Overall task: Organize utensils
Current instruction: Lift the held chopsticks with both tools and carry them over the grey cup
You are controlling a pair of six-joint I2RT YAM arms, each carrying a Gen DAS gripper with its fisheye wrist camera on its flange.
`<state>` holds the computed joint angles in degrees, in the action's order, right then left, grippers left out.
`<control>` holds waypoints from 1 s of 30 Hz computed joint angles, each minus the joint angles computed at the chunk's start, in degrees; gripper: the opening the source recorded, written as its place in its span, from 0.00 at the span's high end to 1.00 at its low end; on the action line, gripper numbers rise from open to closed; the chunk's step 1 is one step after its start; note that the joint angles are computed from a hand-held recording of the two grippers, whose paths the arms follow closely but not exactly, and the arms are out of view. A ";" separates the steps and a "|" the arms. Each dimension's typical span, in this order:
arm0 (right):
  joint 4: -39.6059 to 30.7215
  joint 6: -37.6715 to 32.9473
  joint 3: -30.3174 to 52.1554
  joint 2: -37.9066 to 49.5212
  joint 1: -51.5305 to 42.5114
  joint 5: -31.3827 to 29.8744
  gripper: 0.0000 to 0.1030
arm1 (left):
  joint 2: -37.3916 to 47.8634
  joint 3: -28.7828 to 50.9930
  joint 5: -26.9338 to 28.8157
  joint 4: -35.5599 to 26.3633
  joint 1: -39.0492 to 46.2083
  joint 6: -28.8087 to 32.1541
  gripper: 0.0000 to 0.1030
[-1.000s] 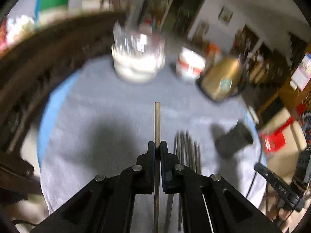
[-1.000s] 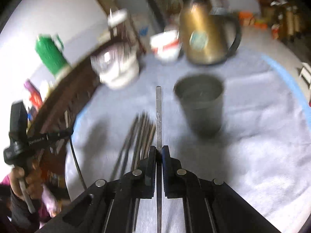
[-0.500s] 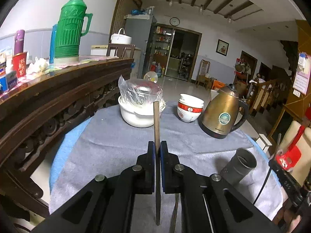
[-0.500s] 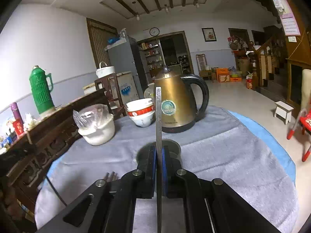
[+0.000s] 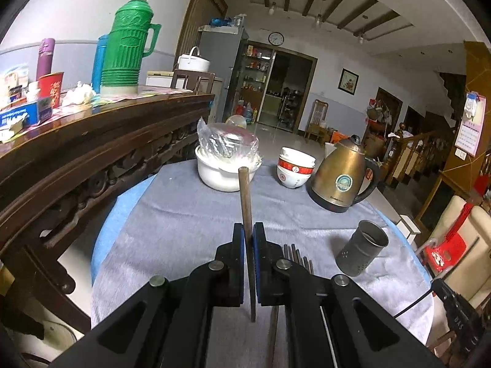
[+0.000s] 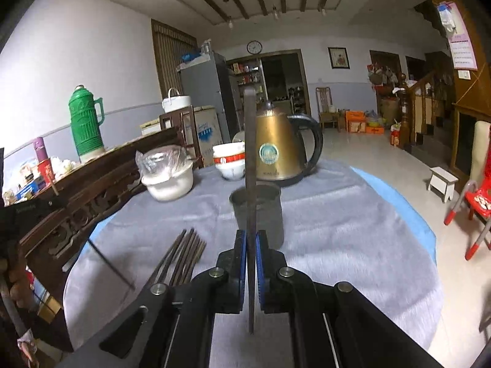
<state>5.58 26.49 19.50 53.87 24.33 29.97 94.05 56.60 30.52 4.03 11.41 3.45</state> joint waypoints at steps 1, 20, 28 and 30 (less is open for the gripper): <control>-0.66 0.30 -0.13 -0.50 0.73 0.75 0.94 | -0.13 -0.13 0.28 -0.23 0.27 0.01 0.94; -6.45 2.97 -0.04 -7.03 3.54 2.94 0.94 | -4.73 -1.00 5.21 -2.97 2.55 -1.73 0.95; -3.14 -4.91 5.04 -9.32 -1.86 0.26 0.94 | -6.66 2.90 10.04 -4.09 -0.38 -6.40 0.95; -0.97 -6.97 6.83 -8.72 -3.75 -0.71 0.94 | -6.34 4.76 11.36 -3.82 -1.98 -8.73 0.95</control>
<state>4.61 19.52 26.32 45.15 20.57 29.27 87.70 61.36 41.88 0.22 9.42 -5.27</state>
